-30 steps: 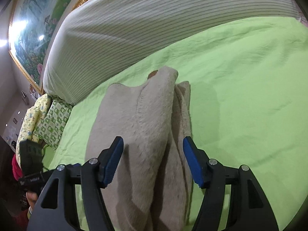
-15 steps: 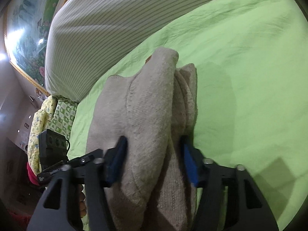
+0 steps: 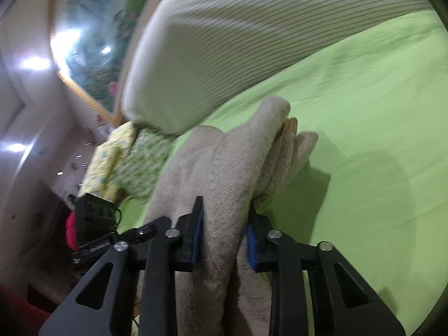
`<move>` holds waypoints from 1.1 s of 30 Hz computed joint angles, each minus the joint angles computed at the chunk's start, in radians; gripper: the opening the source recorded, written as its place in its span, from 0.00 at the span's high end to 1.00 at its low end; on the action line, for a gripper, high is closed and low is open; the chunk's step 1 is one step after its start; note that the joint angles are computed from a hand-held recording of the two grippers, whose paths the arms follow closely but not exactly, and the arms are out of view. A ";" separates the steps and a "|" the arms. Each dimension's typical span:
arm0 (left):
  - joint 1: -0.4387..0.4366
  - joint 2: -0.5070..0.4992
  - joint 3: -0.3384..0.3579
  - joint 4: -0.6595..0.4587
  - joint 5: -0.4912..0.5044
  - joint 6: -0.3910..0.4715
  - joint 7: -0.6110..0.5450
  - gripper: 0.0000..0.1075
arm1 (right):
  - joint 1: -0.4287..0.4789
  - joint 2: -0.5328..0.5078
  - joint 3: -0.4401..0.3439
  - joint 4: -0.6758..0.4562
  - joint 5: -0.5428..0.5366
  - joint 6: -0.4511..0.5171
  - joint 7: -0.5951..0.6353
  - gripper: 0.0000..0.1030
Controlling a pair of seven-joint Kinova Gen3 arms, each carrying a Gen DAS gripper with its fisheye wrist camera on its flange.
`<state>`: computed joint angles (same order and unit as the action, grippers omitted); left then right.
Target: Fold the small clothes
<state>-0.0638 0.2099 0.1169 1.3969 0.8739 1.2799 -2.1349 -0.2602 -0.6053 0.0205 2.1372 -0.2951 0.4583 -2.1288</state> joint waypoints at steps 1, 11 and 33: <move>-0.031 -0.017 -0.017 0.017 0.009 0.020 -0.015 0.63 | -0.017 0.021 -0.023 -0.005 -0.007 -0.022 0.000 0.78; -0.093 -0.029 -0.065 0.162 -0.029 0.007 -0.132 0.61 | 0.018 0.217 -0.201 -0.042 0.044 -0.002 -0.126 0.78; -0.021 0.096 -0.031 -0.118 -0.240 -0.099 0.151 0.27 | 0.071 0.308 -0.145 -0.128 0.157 0.026 -0.199 0.52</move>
<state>-0.0850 0.3063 0.0858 1.2785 0.6343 1.1812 -1.9840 -0.1890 -0.2975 -0.1248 2.0092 -0.1380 0.4843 -2.3273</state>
